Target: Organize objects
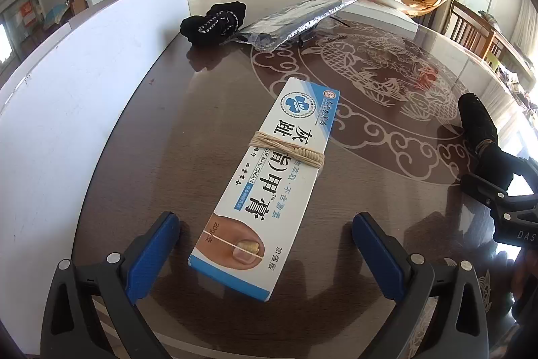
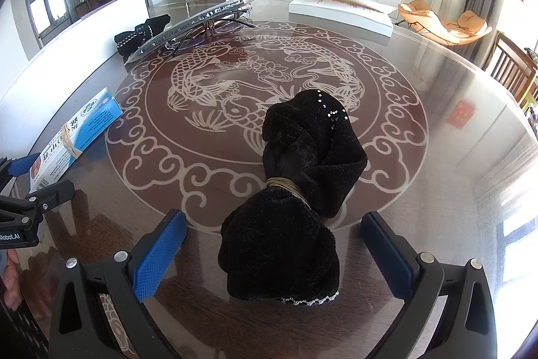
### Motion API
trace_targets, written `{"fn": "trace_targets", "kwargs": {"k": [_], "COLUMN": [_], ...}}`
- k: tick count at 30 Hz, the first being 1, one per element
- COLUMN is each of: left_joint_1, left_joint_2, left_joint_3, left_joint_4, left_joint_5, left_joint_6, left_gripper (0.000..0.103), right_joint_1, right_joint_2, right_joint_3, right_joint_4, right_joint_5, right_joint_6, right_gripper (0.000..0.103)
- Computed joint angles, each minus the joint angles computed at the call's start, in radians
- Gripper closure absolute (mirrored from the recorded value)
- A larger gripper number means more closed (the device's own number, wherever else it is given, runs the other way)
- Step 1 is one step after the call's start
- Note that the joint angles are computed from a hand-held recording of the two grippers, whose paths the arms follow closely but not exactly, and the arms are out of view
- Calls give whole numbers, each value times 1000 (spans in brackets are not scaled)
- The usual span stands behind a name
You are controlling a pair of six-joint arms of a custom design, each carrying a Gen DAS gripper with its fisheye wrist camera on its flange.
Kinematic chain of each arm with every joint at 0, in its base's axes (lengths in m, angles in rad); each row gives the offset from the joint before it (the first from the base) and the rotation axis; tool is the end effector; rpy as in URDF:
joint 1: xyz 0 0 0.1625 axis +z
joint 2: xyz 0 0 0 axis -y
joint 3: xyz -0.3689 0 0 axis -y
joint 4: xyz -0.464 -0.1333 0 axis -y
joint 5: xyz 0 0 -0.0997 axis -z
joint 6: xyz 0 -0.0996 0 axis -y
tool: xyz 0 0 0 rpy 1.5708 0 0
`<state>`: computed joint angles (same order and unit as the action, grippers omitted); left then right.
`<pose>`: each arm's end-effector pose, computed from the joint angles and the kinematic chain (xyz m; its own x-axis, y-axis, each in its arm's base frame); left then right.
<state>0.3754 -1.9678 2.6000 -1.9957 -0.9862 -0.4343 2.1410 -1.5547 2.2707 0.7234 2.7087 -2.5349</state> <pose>-0.2214 -0.2896 0.1267 -0.5646 0.5906 -0.5765 0.7417 0.6695 -0.0405 0.1779 -0.1979 0.1723 -0.6480 0.3720 0.6646 -0.2017 0.7576 -0.6207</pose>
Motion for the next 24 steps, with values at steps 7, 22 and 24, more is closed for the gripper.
{"fn": "trace_targets", "kwargs": {"k": [7, 22, 24], "left_joint_1": [-3, -2, -4], "left_joint_2": [-5, -3, -38], "left_joint_3": [2, -3, 11], "left_joint_4": [4, 3, -29], "left_joint_5": [1, 1, -1], "left_joint_6": [-3, -5, 26], "left_gripper": [0, 6, 63], "right_joint_1": [1, 0, 0], "right_joint_2": [0, 0, -1], "right_joint_3": [0, 0, 0], "right_joint_4": [2, 1, 0], "right_joint_5": [0, 0, 0], "right_joint_6": [2, 0, -1], "right_gripper": [0, 0, 0]}}
